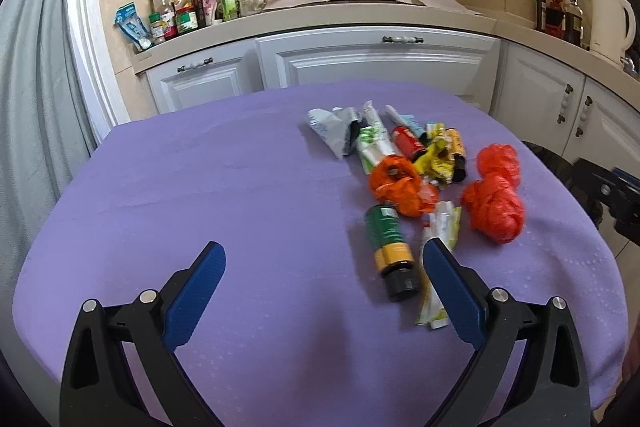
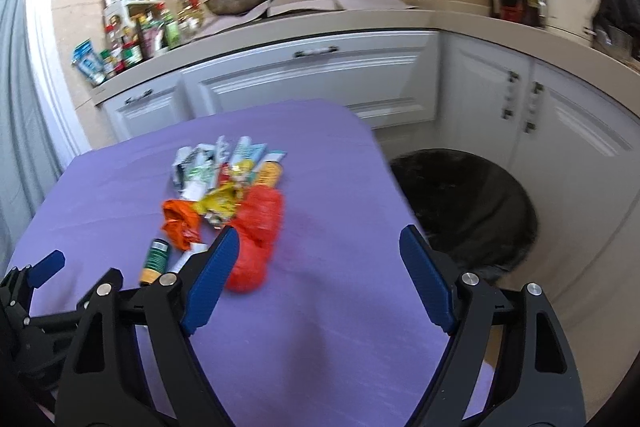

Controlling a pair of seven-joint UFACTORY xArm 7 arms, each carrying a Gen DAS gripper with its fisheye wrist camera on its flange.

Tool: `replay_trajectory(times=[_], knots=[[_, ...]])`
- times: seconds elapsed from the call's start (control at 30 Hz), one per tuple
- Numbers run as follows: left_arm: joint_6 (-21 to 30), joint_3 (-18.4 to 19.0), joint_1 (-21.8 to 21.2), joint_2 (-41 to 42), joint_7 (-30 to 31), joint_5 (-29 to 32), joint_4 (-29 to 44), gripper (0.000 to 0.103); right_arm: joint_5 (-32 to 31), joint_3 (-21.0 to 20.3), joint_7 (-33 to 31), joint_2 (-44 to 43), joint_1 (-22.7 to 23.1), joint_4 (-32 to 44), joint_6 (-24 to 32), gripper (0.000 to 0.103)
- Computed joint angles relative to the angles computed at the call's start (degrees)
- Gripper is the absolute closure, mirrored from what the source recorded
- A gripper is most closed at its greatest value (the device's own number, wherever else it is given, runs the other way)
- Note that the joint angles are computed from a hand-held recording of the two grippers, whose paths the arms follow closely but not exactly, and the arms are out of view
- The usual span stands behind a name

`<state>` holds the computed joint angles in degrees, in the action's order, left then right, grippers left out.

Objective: Collect trash
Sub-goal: 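Grasp the red plastic bags with the right gripper while the left gripper approaches the green bottle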

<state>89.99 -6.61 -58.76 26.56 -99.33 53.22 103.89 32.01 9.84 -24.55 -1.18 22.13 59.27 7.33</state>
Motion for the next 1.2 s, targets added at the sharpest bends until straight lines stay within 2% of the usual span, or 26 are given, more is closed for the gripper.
replay_trajectory(times=[0.07, 0.1, 0.17, 0.23, 0.37, 0.43, 0.5, 0.67, 0.93, 1.2], knots=[[-0.59, -0.20, 0.55, -1.85, -0.87, -0.54, -2.68, 0.014, -2.93, 0.66, 2.13, 1.60, 0.25, 1.63, 0.86, 0.023], [-1.04, -0.49, 1.05, -2.62, -1.15, -0.87, -3.81, 0.026, -5.50, 0.97, 3.98, 2.73, 0.39, 2.78, 1.61, 0.023], [-2.52, -1.25, 2.42, -3.99, -1.40, -2.15, -5.74, 0.035, -10.66, 1.36, 8.10, 4.77, 0.65, 4.85, 3.29, 0.023], [-4.38, -1.93, 3.71, -5.71, -2.94, -3.05, -8.35, 0.035, -15.38, 1.47, 12.00, 6.48, 0.94, 6.25, 4.28, 0.023], [-5.51, -3.01, 4.78, -6.76, -4.51, -2.71, -10.25, 0.035, -21.13, 1.76, 16.29, 9.64, 1.11, 9.48, 8.23, 0.035], [-6.48, -3.39, 5.25, -7.04, -4.80, -2.52, -10.78, 0.034, -20.54, 2.57, 15.77, 10.67, 0.40, 10.43, 9.64, 0.042], [-7.06, -3.67, 5.53, -6.88, -4.68, -2.49, -10.72, 0.034, -16.89, 4.23, 12.70, 11.31, -1.09, 11.21, 11.28, 0.063], [-8.68, -3.75, 5.88, -6.45, -4.26, -2.52, -10.11, 0.034, -11.13, 5.41, 7.02, 10.25, -2.37, 9.95, 11.00, 0.066], [-10.22, -2.14, 5.25, -2.96, -0.96, -2.44, -4.85, 0.033, -6.01, 3.81, 1.84, 6.25, -3.33, 5.38, 7.91, 0.066], [-10.95, -0.08, 5.15, 0.85, 4.67, -6.61, -0.22, 0.034, 1.31, 2.48, -4.63, 4.59, -4.17, 3.91, 7.86, 0.065]])
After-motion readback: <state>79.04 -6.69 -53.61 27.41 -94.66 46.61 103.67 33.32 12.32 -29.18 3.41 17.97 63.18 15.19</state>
